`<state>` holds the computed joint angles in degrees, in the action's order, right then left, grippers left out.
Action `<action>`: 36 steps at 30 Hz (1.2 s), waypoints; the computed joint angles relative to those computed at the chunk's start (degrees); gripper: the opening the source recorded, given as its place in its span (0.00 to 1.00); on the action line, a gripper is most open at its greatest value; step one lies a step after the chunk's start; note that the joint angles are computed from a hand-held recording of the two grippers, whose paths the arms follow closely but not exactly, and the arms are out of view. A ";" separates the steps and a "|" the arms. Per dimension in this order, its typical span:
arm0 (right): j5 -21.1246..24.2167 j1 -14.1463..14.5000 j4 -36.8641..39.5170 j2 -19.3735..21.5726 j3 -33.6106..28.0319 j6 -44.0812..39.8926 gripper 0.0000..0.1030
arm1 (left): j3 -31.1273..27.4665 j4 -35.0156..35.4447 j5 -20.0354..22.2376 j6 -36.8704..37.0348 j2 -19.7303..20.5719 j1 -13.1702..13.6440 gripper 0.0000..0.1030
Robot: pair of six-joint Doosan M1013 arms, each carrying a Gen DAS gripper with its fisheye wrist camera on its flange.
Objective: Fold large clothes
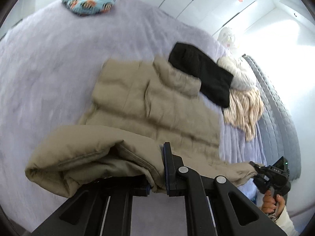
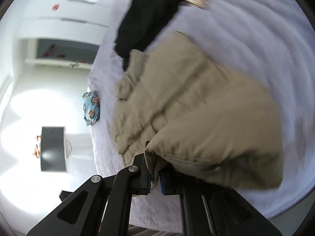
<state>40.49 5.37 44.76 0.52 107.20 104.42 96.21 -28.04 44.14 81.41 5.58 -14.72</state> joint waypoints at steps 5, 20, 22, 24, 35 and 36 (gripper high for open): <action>5.79 -2.16 -0.33 7.55 -10.53 -7.30 0.07 | -8.30 10.71 -0.81 -7.46 5.09 -1.64 0.11; 11.14 -2.65 -9.79 27.32 -28.32 -0.24 0.07 | -27.40 27.06 7.45 -18.07 25.88 -2.34 0.11; 10.73 -2.61 -9.78 28.54 -28.42 0.77 0.07 | -28.55 26.61 8.79 -17.62 27.69 -2.15 0.11; 10.53 -2.73 -8.76 29.43 -28.51 1.23 0.07 | -29.71 26.47 9.92 -16.89 29.18 -1.97 0.11; 11.48 -2.67 -9.15 28.54 -29.96 -3.51 0.70 | -23.45 32.71 0.51 -20.82 23.38 -2.68 0.87; 11.48 -2.38 -9.63 28.18 -29.99 -4.51 0.70 | -23.28 33.25 0.14 -20.07 22.91 -2.80 0.87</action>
